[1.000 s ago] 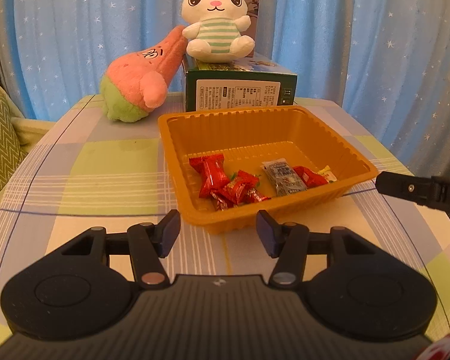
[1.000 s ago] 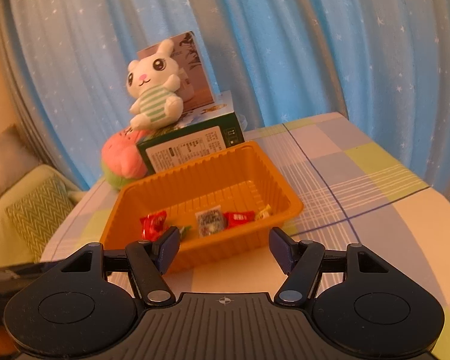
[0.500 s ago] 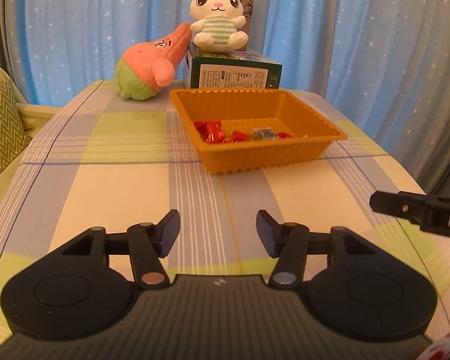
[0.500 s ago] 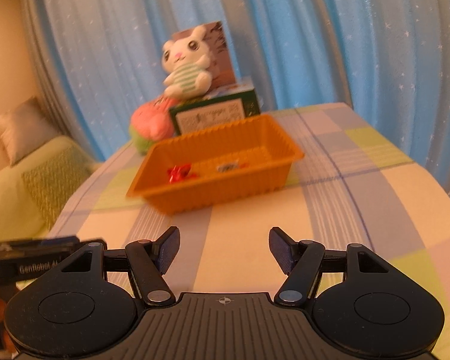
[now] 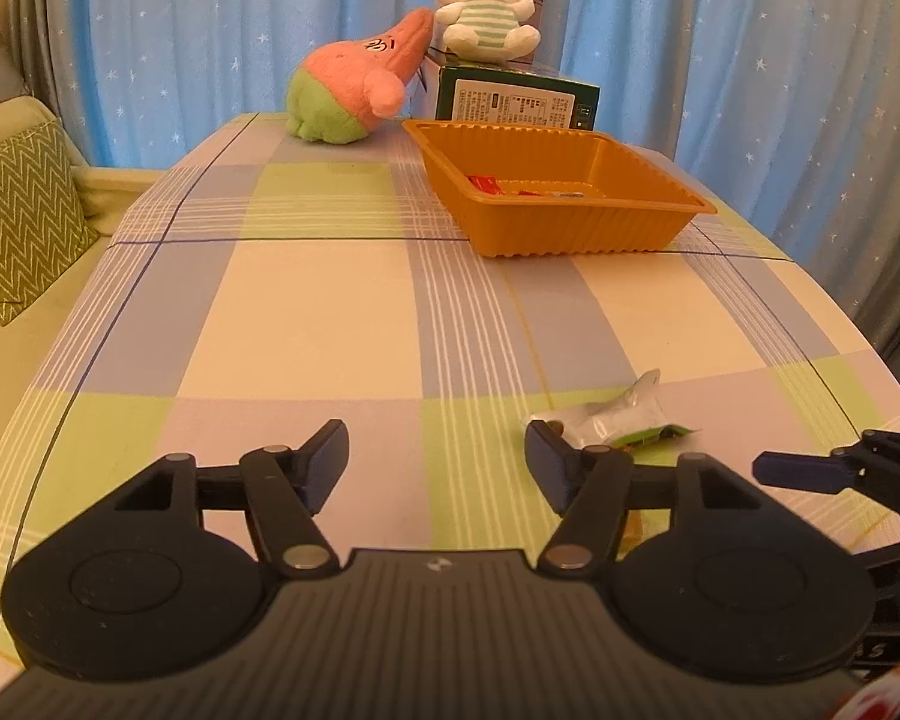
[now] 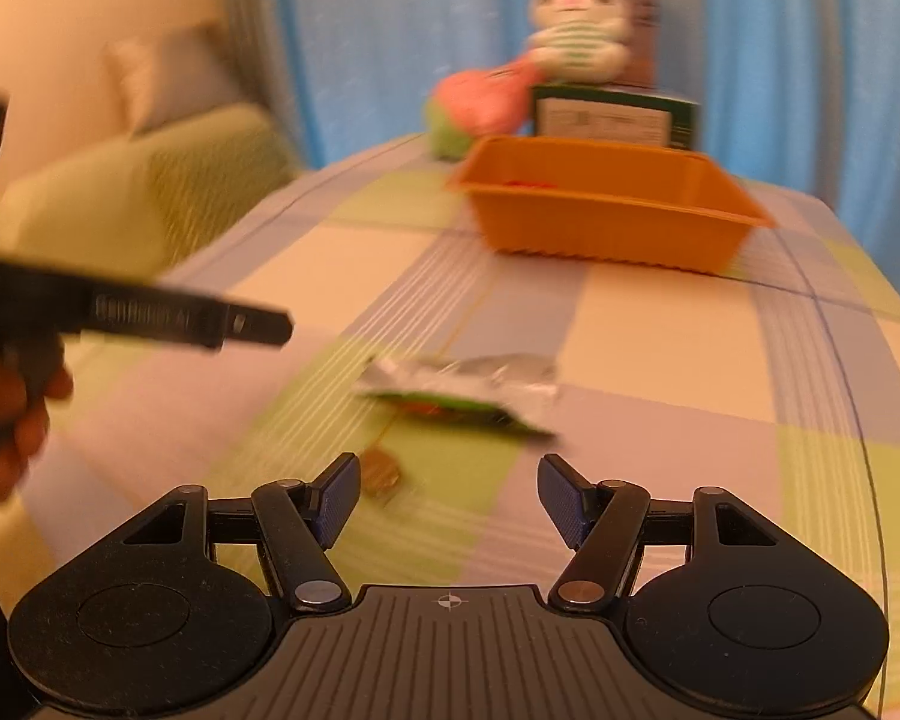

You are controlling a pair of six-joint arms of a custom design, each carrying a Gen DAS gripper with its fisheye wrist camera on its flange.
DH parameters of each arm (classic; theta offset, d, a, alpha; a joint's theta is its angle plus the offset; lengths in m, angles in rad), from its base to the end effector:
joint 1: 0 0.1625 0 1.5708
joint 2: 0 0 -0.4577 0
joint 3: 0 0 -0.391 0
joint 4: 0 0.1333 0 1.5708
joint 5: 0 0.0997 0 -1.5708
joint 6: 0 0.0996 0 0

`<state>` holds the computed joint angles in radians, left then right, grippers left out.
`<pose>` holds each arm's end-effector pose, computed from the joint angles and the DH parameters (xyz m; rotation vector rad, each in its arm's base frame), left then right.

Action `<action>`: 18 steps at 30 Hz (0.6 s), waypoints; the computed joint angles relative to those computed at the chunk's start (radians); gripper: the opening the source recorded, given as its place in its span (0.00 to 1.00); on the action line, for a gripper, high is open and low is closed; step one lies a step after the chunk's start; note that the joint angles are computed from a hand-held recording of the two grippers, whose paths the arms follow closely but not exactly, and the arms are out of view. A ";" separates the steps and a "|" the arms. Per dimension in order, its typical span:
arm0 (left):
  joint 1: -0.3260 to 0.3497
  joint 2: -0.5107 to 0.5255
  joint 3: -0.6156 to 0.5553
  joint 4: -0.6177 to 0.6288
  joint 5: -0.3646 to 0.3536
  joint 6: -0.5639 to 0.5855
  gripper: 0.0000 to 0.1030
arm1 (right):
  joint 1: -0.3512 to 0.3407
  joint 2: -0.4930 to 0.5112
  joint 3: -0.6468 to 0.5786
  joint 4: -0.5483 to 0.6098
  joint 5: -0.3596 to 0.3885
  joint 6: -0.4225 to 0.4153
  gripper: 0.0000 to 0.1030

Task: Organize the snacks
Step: 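Move both tools back toward the silver packet and brown candy on the table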

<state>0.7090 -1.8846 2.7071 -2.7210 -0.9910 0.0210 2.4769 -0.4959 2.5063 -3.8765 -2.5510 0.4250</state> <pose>-0.0644 -0.3027 0.2645 1.0146 2.4536 -0.7231 0.3049 -0.1747 0.0024 0.3760 -2.3097 1.0414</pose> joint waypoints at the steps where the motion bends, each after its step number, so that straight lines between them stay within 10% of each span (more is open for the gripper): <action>1: 0.002 -0.010 -0.001 0.011 -0.001 0.002 0.61 | -0.006 0.008 -0.001 0.001 0.012 -0.011 0.64; 18: 0.064 0.045 -0.023 -0.018 -0.025 0.027 0.69 | -0.124 0.099 -0.069 -0.113 0.089 -0.295 0.46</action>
